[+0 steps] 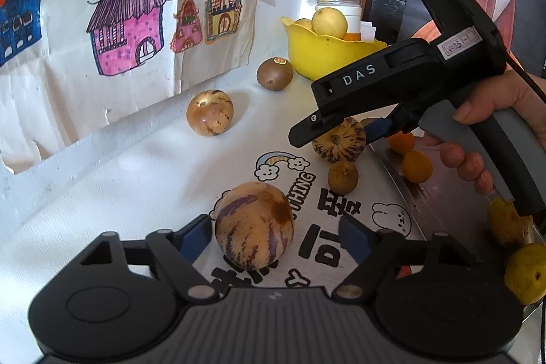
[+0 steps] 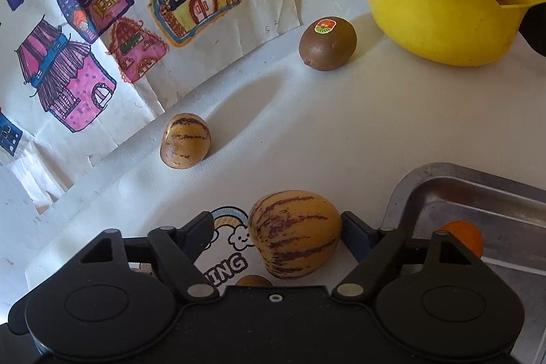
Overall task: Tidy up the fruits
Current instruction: 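Close the left tool on a large striped melon while the right tool grasps a smaller striped fruit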
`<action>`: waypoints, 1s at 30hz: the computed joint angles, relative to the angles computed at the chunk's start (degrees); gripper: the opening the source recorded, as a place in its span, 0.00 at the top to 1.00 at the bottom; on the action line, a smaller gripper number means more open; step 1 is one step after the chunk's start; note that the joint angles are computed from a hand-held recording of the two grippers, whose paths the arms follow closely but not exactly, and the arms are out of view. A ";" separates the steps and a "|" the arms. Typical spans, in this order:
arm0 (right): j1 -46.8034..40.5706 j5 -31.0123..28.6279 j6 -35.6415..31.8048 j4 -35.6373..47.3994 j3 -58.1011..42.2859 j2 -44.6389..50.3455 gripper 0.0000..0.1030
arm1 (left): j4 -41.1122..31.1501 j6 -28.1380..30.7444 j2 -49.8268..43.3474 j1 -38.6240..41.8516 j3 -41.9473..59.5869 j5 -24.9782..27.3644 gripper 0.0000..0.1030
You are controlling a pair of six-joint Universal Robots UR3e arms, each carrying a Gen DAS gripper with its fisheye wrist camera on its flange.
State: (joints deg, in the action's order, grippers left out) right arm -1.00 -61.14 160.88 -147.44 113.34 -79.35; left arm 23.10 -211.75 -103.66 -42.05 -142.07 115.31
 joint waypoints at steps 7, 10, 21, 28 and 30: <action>0.18 -1.26 -0.63 -2.43 1.04 -0.24 0.34 | 0.04 -1.27 0.09 0.06 -0.46 0.84 0.34; 0.43 -2.14 -0.45 -3.36 1.42 -0.38 0.39 | -1.16 -1.65 0.27 -0.31 -0.04 1.84 0.40; 0.42 -3.11 -0.75 -4.01 2.84 -1.70 0.44 | -4.48 -2.54 0.44 -1.36 1.41 4.14 0.53; -1.23 -0.34 -1.11 -0.22 4.35 -4.46 0.45 | -4.80 -4.62 2.14 -1.81 0.75 3.50 0.53; -1.97 0.81 -1.43 0.63 5.21 -5.85 0.45 | -5.68 -5.05 2.52 -2.62 1.18 4.14 0.53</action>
State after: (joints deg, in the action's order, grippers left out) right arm -2.97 -60.33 159.45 -146.81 118.55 -85.21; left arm 17.41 -216.80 -101.14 -44.67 -140.89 119.45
